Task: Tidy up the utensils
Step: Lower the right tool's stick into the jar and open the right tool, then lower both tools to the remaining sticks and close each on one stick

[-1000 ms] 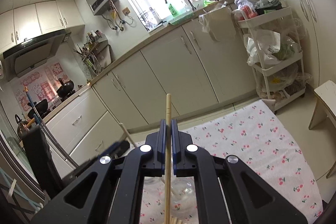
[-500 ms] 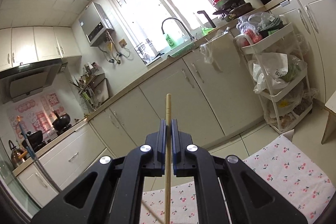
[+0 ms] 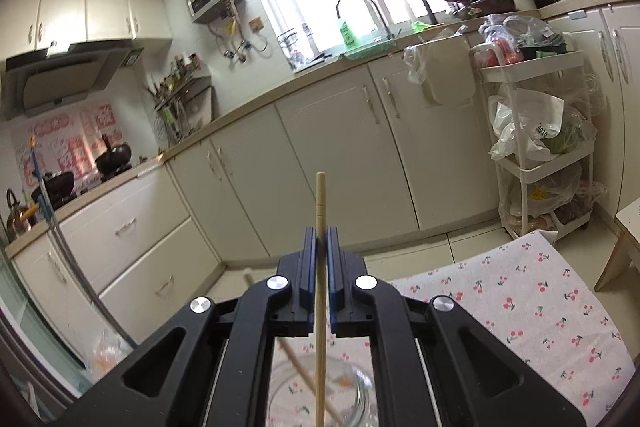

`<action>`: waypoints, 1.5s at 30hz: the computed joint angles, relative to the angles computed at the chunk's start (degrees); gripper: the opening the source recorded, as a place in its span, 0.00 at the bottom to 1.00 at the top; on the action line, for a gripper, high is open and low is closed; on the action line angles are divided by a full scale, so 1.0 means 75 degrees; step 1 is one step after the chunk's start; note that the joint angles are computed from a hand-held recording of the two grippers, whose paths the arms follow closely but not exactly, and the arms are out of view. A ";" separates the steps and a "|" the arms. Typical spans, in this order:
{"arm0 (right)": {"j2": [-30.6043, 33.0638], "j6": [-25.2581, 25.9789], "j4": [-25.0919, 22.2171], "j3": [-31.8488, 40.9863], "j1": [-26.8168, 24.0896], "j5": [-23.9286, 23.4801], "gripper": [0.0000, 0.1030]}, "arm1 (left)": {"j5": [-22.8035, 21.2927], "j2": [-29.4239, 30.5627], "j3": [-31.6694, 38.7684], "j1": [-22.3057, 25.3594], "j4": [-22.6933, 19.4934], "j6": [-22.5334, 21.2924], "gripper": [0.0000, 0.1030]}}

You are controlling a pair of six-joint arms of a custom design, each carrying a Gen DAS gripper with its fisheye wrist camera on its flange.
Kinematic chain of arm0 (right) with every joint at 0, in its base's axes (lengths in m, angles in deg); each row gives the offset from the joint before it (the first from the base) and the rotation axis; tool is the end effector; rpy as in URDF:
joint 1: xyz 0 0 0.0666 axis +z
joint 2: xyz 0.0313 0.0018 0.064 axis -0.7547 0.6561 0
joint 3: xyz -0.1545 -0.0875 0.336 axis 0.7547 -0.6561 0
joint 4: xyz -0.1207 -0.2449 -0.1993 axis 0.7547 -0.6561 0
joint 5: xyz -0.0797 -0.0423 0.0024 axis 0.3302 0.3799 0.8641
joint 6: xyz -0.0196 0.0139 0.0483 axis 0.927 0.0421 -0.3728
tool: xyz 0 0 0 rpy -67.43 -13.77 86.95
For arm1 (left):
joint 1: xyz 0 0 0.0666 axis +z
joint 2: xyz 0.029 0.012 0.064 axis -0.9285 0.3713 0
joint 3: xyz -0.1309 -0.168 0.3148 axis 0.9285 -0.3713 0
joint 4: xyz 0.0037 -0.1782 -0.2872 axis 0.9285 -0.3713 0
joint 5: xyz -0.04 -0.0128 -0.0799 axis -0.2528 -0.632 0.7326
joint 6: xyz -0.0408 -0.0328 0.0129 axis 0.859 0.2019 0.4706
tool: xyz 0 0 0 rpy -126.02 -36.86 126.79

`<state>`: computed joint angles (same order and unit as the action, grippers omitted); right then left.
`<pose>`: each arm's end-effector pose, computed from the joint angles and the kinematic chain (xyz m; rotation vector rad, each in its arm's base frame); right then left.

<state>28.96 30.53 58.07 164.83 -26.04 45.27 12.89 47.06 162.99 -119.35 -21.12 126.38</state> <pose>0.4350 0.1817 0.4339 0.0422 1.8852 0.5082 0.3408 -0.3927 0.4029 -0.1765 2.1741 -0.2815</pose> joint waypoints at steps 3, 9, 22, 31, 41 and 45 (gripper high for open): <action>-0.0208 0.0160 -0.0278 -0.0169 0.0064 -0.0144 0.06 | -0.0067 -0.0013 0.0060 -0.0099 -0.0125 0.0055 0.69; -0.1001 0.0213 -0.1036 -0.0712 0.0120 -0.0485 0.21 | -0.0132 -0.0003 0.0289 -0.0328 -0.0723 0.0262 0.72; -0.2331 0.0053 -0.4263 -0.2216 0.0746 -0.0601 0.15 | 0.0344 0.0147 0.0356 -0.0709 -0.2229 0.1165 0.73; -0.1693 0.0450 -0.4733 -0.1970 0.1175 0.0033 0.15 | 0.0587 0.0570 0.0617 -0.0817 -0.2523 0.1116 0.73; -0.2312 0.0793 -0.4618 -0.2500 0.0240 -0.0586 0.11 | 0.0983 0.1801 0.1933 -0.0695 -0.2849 0.0448 0.73; -0.2425 0.0800 -0.4443 -0.2649 0.0045 -0.0969 0.11 | 0.1210 0.2176 0.2356 -0.0649 -0.3071 0.0385 0.61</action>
